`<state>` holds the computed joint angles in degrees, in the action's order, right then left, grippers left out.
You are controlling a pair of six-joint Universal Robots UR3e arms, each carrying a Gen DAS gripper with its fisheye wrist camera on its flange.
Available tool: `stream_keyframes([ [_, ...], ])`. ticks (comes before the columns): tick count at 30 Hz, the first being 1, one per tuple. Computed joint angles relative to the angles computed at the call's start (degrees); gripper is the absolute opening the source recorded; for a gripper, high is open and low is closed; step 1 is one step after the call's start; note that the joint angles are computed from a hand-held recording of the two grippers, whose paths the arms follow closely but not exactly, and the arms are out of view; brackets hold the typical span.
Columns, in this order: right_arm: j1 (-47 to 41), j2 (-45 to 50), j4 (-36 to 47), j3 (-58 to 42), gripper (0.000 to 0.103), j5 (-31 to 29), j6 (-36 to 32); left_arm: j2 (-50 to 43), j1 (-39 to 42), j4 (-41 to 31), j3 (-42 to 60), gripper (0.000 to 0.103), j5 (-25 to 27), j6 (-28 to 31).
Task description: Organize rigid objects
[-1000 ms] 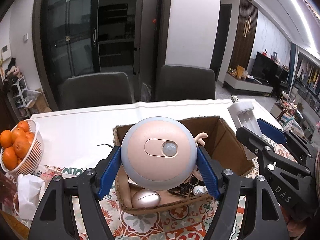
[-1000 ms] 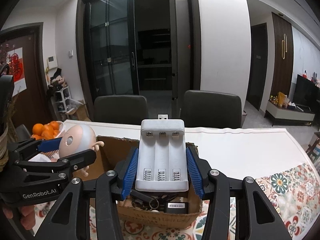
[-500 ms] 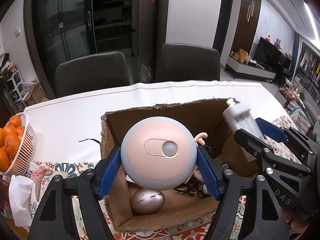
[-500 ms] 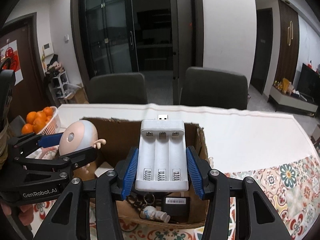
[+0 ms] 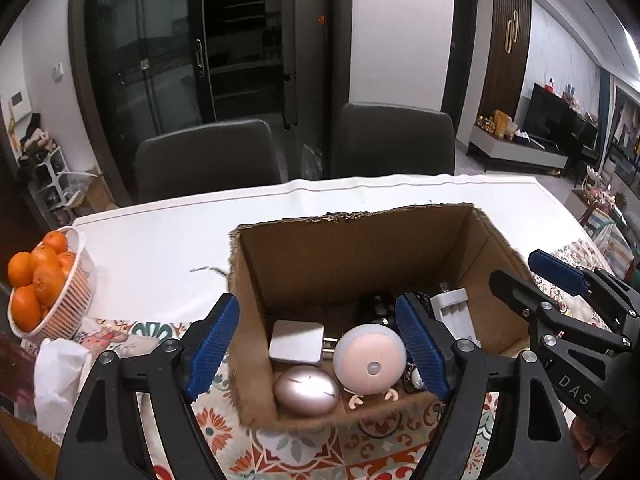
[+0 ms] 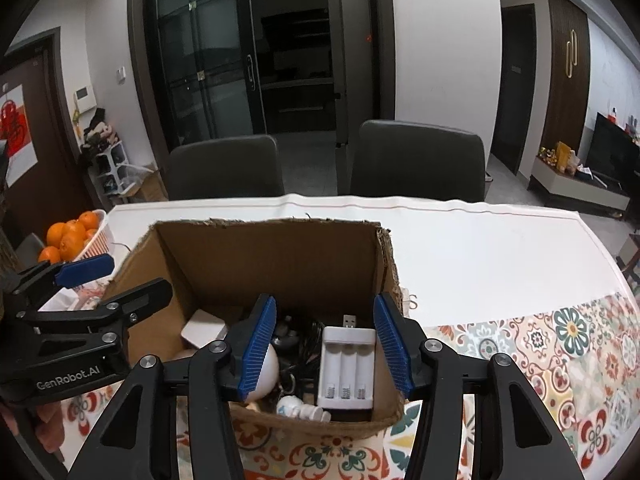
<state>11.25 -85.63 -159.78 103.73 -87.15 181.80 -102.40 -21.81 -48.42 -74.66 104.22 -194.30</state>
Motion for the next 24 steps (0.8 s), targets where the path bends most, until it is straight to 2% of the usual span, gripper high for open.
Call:
stream_keyframes([
  [6,2.1,-7.7,0.0,4.4,0.053,-1.9,1.4,7.4,-3.3,2.2,-5.9,0.087,4.0,-1.9],
  [10,3.6,-13.6,2.2,7.0,0.059,-3.8,2.7,12.1,-5.9,2.2,-9.1,0.091,6.7,-3.2],
  [15,6.4,-20.5,4.5,9.8,0.066,-7.2,4.4,17.4,-11.2,2.4,-13.4,0.097,13.6,-5.8],
  [24,16.0,-29.6,4.4,15.5,0.08,-18.9,7.9,23.8,-23.6,-0.2,-18.6,0.103,27.7,-13.3],
])
